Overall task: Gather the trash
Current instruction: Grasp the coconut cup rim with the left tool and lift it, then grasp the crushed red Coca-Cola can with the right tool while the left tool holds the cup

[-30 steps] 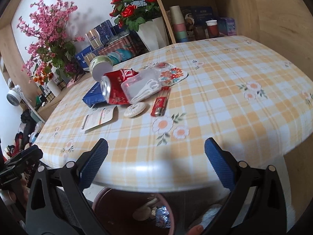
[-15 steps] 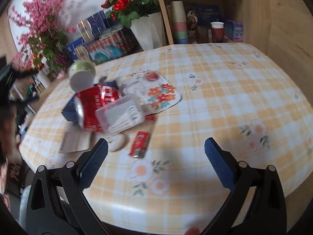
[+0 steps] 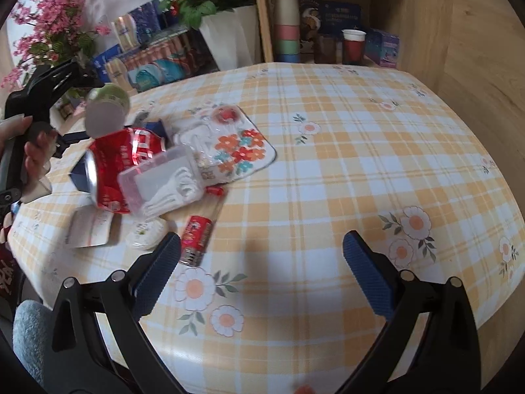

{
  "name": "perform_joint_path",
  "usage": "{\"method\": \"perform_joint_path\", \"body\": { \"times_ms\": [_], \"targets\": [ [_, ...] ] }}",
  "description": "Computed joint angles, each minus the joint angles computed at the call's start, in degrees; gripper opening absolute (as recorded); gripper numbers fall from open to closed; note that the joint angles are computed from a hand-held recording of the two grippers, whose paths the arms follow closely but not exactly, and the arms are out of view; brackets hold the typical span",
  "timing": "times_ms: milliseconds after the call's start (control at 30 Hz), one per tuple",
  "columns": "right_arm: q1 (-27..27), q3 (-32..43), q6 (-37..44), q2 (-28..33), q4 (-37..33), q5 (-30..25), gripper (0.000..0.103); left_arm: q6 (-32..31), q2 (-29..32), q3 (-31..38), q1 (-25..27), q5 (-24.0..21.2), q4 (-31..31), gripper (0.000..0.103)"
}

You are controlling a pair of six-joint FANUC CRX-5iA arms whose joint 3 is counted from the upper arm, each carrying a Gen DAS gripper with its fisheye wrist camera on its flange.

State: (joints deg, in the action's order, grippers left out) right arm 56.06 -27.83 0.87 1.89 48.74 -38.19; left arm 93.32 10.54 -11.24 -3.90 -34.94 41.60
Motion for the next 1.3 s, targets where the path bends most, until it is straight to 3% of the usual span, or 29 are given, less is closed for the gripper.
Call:
{"method": "perform_joint_path", "body": {
  "times_ms": [67,100,167,200,400,467,767,1033,1100,1233,1300],
  "targets": [
    [-0.33,0.02,-0.15,0.01,-1.2,1.25,0.097,0.41,0.25,0.12,-0.27,0.43,-0.45,0.095],
    [-0.39,0.12,0.09,0.07,-1.64,1.54,0.097,0.27,0.35,0.02,-0.36,0.66,-0.07,0.09],
    [-0.1,0.3,0.33,0.22,-1.42,1.22,0.097,-6.2,0.41,-1.79,-0.73,1.11,6.76,0.076],
    [0.03,0.27,0.42,0.18,-1.05,1.16,0.097,-7.43,0.36,-1.9,-0.71,0.67,7.28,0.075],
    [0.99,0.68,1.24,0.73,0.61,-0.15,0.097,-8.88,-3.39,-2.7,-0.55,1.03,0.6,0.074],
    [1.26,1.21,2.05,1.09,0.17,0.16,0.097,-10.23,-6.34,-4.3,-0.45,1.77,-1.67,0.074],
    [3.68,5.64,7.93,5.17,3.39,0.18,0.097,-21.59,-21.97,-17.83,1.08,5.97,-1.3,0.074],
    [4.05,14.43,17.58,12.19,5.22,4.11,0.096,-24.26,-34.48,-30.93,4.18,9.19,4.56,0.074],
    [4.25,18.11,23.25,14.4,2.01,4.36,0.081,-24.65,-36.88,-33.08,4.71,9.35,5.67,0.074],
    [4.13,22.7,27.71,16.94,-2.72,4.37,0.069,-25.46,-40.67,-36.06,4.71,10.3,7.03,0.074],
    [3.7,24.28,28.97,17.55,-5.94,4.47,0.056,-25.43,-42.37,-37.16,4.39,10.79,6.95,0.074]
  ]
}}
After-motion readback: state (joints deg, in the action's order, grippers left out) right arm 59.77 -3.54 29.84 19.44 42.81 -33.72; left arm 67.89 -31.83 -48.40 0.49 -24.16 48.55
